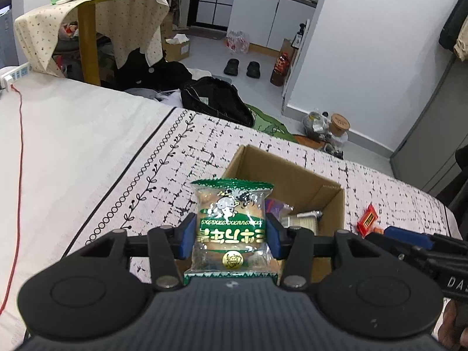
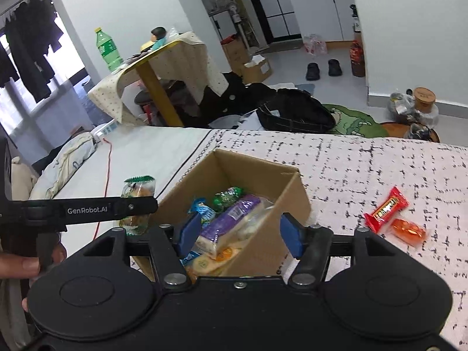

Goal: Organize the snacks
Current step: 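Open both tools to drop the biscuit and green candy into the box, then move both open tools back over the red bar and orange packet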

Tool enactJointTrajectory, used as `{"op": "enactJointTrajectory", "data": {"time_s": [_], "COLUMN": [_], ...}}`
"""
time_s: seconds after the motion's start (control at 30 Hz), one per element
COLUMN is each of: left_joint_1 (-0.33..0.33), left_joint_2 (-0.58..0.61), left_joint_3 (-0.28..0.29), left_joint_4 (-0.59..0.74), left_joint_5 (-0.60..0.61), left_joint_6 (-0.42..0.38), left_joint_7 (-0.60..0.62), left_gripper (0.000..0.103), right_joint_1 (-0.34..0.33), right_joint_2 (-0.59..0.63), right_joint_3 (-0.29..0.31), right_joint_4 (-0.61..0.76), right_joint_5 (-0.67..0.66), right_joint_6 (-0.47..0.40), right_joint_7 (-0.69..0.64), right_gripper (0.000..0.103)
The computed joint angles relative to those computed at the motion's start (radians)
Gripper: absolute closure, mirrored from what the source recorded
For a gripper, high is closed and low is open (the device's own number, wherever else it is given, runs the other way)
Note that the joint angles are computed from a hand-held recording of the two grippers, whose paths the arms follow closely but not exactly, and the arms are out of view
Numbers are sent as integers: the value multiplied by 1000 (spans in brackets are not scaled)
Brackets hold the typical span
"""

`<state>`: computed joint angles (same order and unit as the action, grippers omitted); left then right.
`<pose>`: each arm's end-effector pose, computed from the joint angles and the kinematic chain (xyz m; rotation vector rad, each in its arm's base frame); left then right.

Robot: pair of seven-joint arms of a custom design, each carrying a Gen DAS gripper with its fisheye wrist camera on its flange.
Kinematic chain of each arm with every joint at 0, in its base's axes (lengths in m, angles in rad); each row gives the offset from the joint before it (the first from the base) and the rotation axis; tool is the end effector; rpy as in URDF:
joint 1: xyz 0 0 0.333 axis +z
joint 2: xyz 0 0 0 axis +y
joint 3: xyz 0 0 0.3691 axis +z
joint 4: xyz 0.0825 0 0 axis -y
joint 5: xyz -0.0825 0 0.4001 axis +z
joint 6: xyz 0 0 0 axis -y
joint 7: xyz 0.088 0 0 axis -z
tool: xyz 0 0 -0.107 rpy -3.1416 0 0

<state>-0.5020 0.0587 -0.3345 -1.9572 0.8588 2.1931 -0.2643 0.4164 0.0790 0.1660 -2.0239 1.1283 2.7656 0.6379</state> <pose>0.4323 -0.4327 0.5216 -2.2077 1.2445 -0.6915 0.5409 0.3070 0.5115 -1.9447 1.0658 -0.0530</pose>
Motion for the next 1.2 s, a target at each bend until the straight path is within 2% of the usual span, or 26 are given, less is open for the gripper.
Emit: {"op": "enactJointTrajectory", "data": {"time_s": [0.13, 0.33, 0.4, 0.6, 0.87, 0.97, 1.13, 1.2], "left_joint_1": [-6, -13, -17, -35, -63, -71, -93, -102], "left_joint_2": [5, 14, 22, 64, 113, 132, 171, 186], "left_joint_3": [-2, -3, -4, -1, 11, 14, 22, 27], "left_joint_4": [12, 31, 40, 89, 141, 163, 213, 229], "left_joint_5": [3, 5, 14, 17, 28, 10, 13, 17], "left_joint_6": [-33, -46, -46, -61, -50, -50, -65, -68], "left_joint_7": [1, -10, -10, 31, 23, 33, 44, 47], "left_gripper": [52, 51, 47, 35, 34, 30, 29, 26], "right_joint_1": [-2, -8, -10, -18, -30, -34, -43, -49], "right_joint_2": [-1, -10, -13, -25, -40, -45, -51, -54], "right_joint_3": [-1, -6, -9, -15, -28, -31, -39, -44], "right_joint_4": [-5, -18, -25, -45, -72, -83, -102, -107], "right_joint_5": [13, 36, 40, 71, 123, 155, 172, 180], "right_joint_6": [7, 9, 13, 32, 46, 60, 76, 69], "right_joint_7": [-6, -23, -19, -34, -58, -85, -96, -97], "right_gripper": [39, 38, 37, 30, 23, 17, 13, 10]}}
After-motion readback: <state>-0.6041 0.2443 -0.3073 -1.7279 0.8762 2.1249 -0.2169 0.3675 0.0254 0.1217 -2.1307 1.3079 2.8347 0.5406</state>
